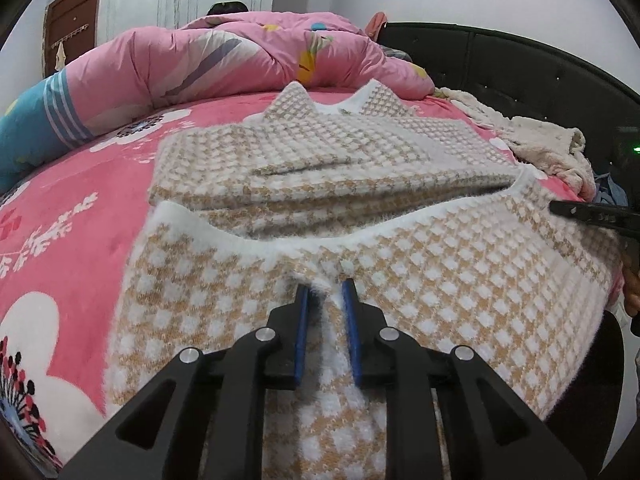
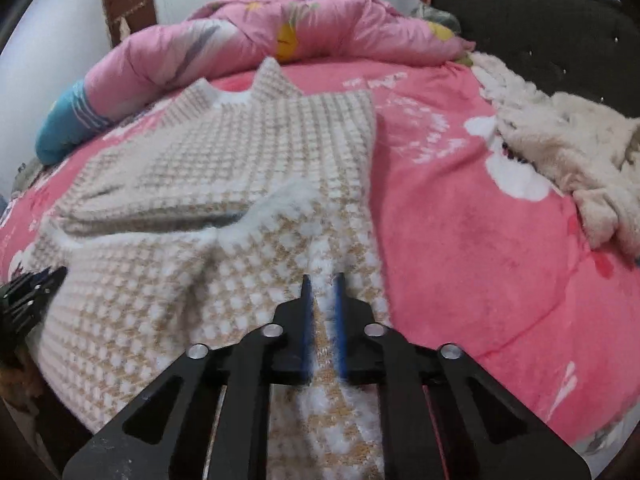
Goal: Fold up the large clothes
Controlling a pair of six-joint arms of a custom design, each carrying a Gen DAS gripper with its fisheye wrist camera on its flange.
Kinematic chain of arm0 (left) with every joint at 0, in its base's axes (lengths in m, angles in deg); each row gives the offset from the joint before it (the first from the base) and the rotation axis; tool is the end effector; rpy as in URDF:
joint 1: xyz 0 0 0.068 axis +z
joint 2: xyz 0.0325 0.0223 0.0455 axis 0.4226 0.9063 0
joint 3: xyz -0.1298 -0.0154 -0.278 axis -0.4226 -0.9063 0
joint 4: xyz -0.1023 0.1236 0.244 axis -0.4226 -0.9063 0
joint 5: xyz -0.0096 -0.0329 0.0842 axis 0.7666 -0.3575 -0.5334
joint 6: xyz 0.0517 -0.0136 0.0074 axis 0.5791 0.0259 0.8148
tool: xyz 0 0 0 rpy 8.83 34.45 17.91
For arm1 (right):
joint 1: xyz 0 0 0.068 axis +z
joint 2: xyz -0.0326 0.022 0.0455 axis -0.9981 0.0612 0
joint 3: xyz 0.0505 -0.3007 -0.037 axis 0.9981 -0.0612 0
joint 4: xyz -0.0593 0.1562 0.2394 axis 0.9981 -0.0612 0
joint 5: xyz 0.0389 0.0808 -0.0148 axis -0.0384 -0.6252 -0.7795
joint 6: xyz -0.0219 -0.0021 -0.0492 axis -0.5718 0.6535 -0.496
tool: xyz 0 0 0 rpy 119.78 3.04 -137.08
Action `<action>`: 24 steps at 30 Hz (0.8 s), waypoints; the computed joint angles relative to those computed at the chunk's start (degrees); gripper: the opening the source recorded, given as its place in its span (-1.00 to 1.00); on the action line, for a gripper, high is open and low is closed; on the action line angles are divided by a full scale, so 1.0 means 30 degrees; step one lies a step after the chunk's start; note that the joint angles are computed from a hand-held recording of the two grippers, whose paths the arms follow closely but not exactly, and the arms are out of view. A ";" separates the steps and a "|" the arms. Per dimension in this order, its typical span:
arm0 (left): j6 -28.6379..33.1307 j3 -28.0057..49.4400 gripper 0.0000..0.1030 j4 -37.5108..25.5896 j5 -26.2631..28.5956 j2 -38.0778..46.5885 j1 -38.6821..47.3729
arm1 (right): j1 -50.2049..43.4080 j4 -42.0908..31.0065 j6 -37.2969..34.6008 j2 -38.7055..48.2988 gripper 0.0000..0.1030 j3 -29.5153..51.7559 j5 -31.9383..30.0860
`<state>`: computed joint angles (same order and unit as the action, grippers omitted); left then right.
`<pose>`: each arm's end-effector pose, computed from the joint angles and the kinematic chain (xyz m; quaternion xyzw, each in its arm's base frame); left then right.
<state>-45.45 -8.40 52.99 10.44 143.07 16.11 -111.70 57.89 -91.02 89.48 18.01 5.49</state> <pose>0.2659 -0.0384 0.1859 -0.0258 0.9078 -0.0276 0.4176 0.2968 -0.1189 0.2595 -0.1325 0.9042 0.0864 0.3966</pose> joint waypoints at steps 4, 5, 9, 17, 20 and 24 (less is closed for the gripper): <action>0.0302 0.0745 -0.65 -0.0542 -0.0182 0.0362 -0.0102 | -0.1157 0.1065 0.1659 -0.0117 -0.89 -0.0370 -0.1057; 0.0372 0.0983 -0.65 -0.0595 -0.0168 0.0618 -0.0098 | -0.1134 0.1381 0.2002 0.0535 -0.89 -0.0309 -0.0744; 0.0349 0.1353 -0.62 -0.0740 -0.0041 0.1037 -0.0065 | -0.0560 0.2208 0.2034 0.3036 -0.71 0.0036 0.0231; -0.0086 0.0169 -0.60 -0.1651 0.3020 -0.2546 0.2250 | -0.4051 -0.2763 -0.0016 0.1034 0.04 0.1519 -0.5631; 0.0134 0.0470 -0.59 -0.2090 0.2421 -0.2664 0.3006 | -0.2788 -0.6228 -0.2738 0.0747 0.04 0.2148 -0.7356; -0.0535 0.1966 -0.59 -0.3138 0.2331 0.0571 0.4595 | 0.2049 -0.4195 -0.1905 0.0578 0.04 0.0630 -0.3621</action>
